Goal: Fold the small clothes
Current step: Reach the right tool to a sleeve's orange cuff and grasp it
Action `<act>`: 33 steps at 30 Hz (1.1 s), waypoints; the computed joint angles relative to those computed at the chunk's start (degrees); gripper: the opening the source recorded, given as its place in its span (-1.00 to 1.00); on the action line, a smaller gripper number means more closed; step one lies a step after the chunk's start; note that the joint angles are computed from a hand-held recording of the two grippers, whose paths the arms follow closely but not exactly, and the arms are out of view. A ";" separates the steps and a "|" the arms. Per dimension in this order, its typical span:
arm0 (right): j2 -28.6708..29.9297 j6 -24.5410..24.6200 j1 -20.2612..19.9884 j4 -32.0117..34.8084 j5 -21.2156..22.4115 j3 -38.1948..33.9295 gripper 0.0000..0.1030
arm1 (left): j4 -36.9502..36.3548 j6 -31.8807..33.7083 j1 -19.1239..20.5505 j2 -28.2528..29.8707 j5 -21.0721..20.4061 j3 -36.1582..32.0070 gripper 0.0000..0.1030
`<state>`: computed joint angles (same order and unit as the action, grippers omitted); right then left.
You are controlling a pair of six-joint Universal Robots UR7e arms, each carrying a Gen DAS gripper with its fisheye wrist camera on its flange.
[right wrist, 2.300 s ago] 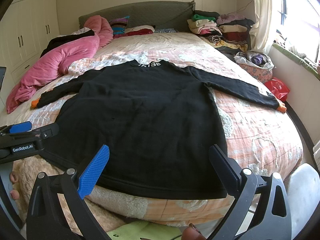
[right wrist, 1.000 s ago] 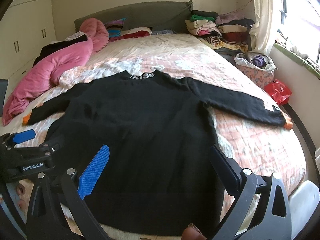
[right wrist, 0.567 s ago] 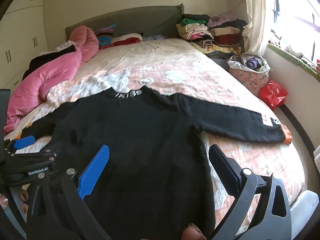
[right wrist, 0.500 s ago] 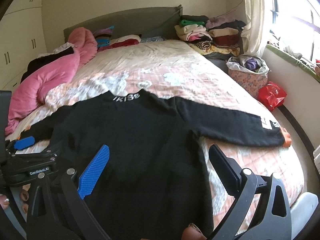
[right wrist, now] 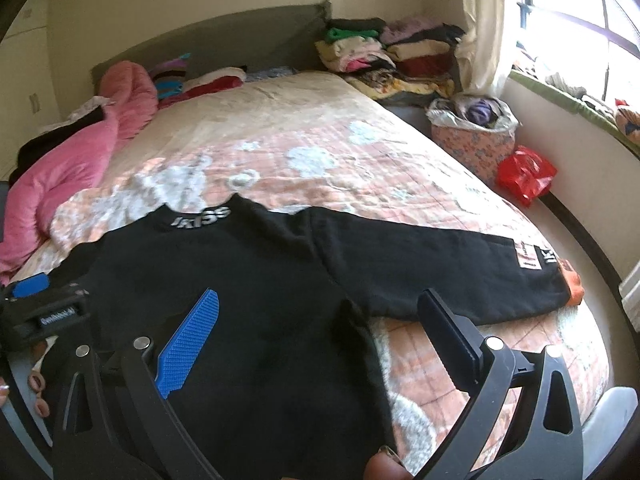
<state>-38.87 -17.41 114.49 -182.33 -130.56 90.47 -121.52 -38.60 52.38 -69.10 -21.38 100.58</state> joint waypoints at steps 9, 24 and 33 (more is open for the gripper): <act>-0.45 8.84 -5.92 2.57 -4.43 -3.32 0.92 | -9.13 7.43 2.71 5.13 -0.54 -3.16 0.84; -9.00 27.17 -17.74 5.05 -5.40 0.28 0.92 | -20.15 18.61 6.13 10.76 -4.43 -8.46 0.84; -8.91 26.45 -20.58 2.95 -2.01 -1.51 0.38 | -25.06 20.53 6.69 8.86 -5.73 -4.88 0.84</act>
<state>-47.78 9.04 93.91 -179.38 -132.58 88.96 -146.59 -18.07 59.07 -60.24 -27.11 95.70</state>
